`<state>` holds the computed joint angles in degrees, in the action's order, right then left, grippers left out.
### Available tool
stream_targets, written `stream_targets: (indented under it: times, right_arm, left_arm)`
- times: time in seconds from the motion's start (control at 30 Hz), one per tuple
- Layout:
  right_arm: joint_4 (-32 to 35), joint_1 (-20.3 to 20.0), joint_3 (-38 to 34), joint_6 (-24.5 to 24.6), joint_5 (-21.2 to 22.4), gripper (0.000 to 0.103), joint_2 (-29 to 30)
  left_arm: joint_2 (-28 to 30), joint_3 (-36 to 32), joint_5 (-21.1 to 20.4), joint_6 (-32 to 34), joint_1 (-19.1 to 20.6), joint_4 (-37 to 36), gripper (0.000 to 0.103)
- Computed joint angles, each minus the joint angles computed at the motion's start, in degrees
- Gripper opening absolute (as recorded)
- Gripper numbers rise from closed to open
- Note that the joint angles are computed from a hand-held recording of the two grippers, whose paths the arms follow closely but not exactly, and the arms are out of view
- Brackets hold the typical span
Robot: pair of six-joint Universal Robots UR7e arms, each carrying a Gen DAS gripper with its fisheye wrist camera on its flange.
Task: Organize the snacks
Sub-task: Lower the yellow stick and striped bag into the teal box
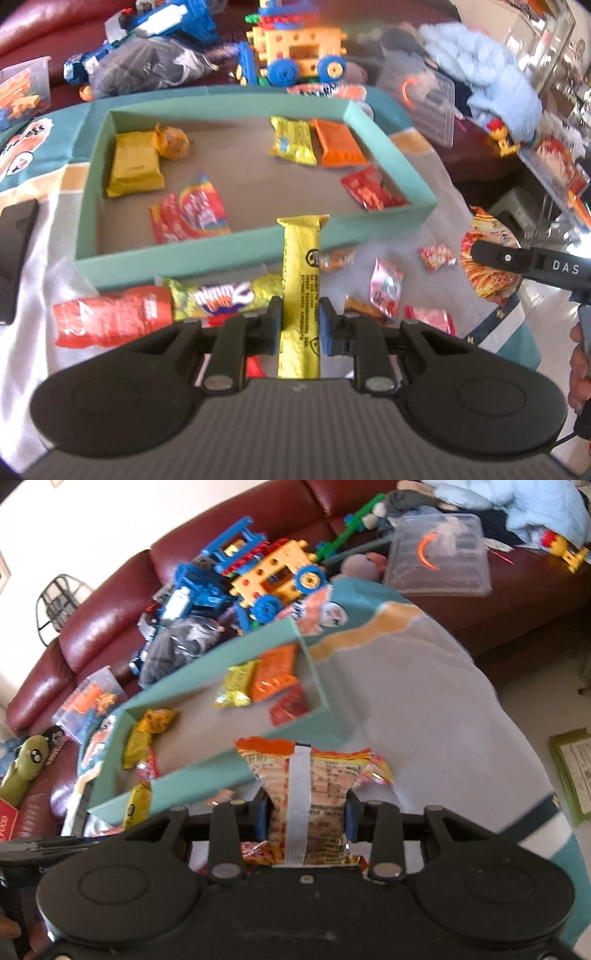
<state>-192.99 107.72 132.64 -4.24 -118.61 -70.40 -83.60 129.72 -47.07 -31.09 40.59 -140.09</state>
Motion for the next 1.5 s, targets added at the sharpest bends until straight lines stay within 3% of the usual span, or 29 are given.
stream_targets:
  times: [0.4,0.87,1.2,1.27,1.33,1.37,1.4,1.5]
  right_arm:
    - [6.7,2.6,-14.1,-2.8,2.7,0.036,8.7]
    - [14.4,0.9,-29.7,-4.5,3.8,0.036,20.9]
    - [20.7,-2.1,-34.6,-5.1,4.9,0.036,23.7]
    - [20.9,-2.2,-35.2,-4.9,4.1,0.040,24.1]
    - [19.1,-2.4,-34.7,-3.9,4.7,0.064,23.9]
    - [16.9,-2.5,-34.1,-3.6,4.9,0.082,23.7]
    - [15.3,-2.4,-33.7,-3.8,4.9,0.090,23.6]
    - [13.6,-2.3,-33.2,-4.0,4.5,0.098,23.3]
  left_arm:
    - [0.0,-6.1,4.0,6.4,4.9,-4.8,0.019]
    - [14.9,-21.7,1.9,15.4,15.3,-10.6,0.019]
    - [22.1,-28.7,1.2,17.1,19.4,-11.9,0.020]
    - [23.6,-29.7,2.7,17.1,19.6,-13.3,0.026]
    - [24.2,-30.1,4.2,16.3,19.7,-13.5,0.061]
    - [24.2,-29.8,4.8,16.5,19.6,-14.3,0.065]
    - [24.1,-29.3,5.4,16.8,19.3,-15.1,0.066]
    - [23.0,-28.3,5.6,16.3,18.9,-14.5,0.072]
